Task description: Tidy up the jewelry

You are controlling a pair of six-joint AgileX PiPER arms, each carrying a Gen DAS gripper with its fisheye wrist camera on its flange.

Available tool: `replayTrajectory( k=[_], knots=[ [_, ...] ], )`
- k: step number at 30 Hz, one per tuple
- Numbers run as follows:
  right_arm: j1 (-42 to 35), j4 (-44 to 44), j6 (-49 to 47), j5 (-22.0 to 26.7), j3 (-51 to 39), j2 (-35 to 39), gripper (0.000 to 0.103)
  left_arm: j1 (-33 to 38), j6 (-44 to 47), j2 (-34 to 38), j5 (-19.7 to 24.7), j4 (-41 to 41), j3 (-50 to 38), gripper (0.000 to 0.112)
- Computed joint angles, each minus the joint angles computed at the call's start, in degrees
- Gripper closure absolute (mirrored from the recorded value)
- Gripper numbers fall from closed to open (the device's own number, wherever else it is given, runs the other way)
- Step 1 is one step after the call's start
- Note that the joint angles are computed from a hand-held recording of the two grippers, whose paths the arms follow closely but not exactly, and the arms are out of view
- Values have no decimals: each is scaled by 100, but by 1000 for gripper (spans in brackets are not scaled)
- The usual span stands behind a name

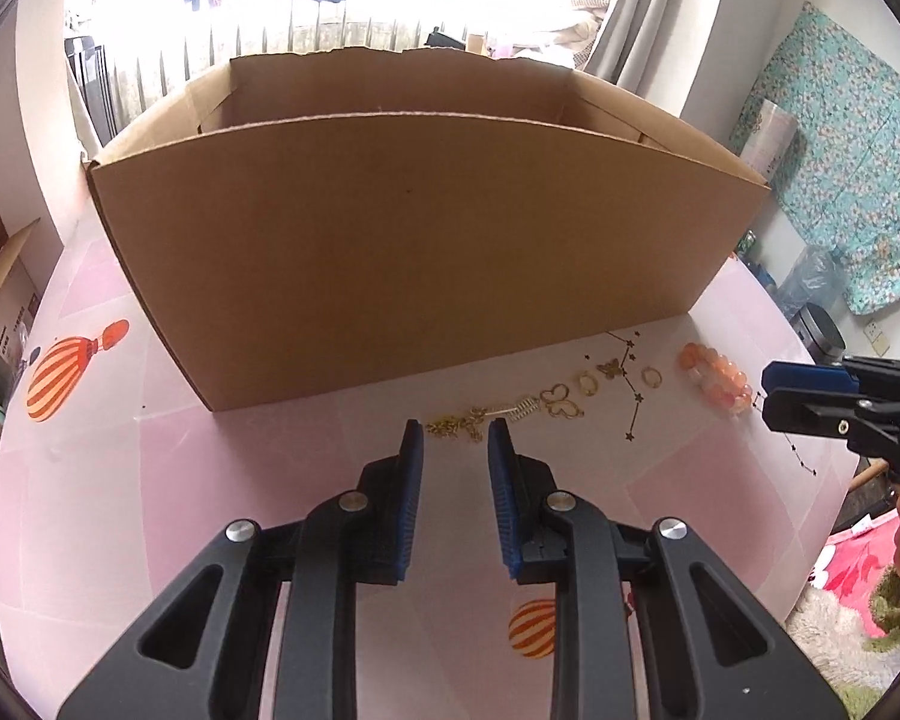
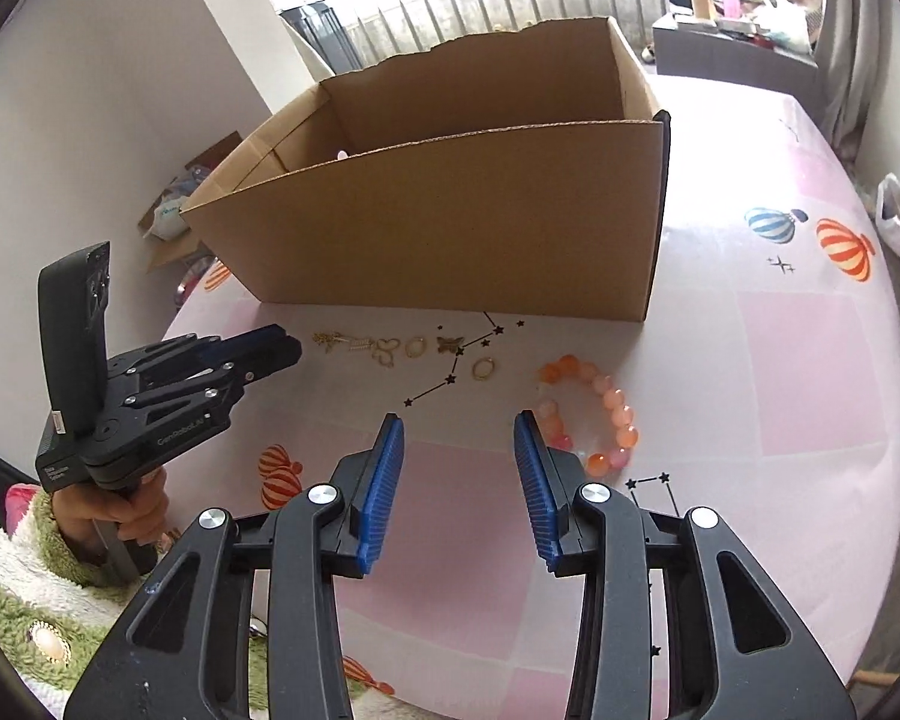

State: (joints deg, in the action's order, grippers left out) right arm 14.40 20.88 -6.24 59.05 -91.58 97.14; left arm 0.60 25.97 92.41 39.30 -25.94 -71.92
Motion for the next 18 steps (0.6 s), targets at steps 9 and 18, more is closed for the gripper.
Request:
replayTrajectory(
  k=[9,18],
  knots=[
    [-102,900,-191,-719,995,-425,66,-262,-315,211,110,905,-347,91],
    [48,399,86,-538,562,-330,65,-184,-231,388,67,676,-390,91]
  ],
)
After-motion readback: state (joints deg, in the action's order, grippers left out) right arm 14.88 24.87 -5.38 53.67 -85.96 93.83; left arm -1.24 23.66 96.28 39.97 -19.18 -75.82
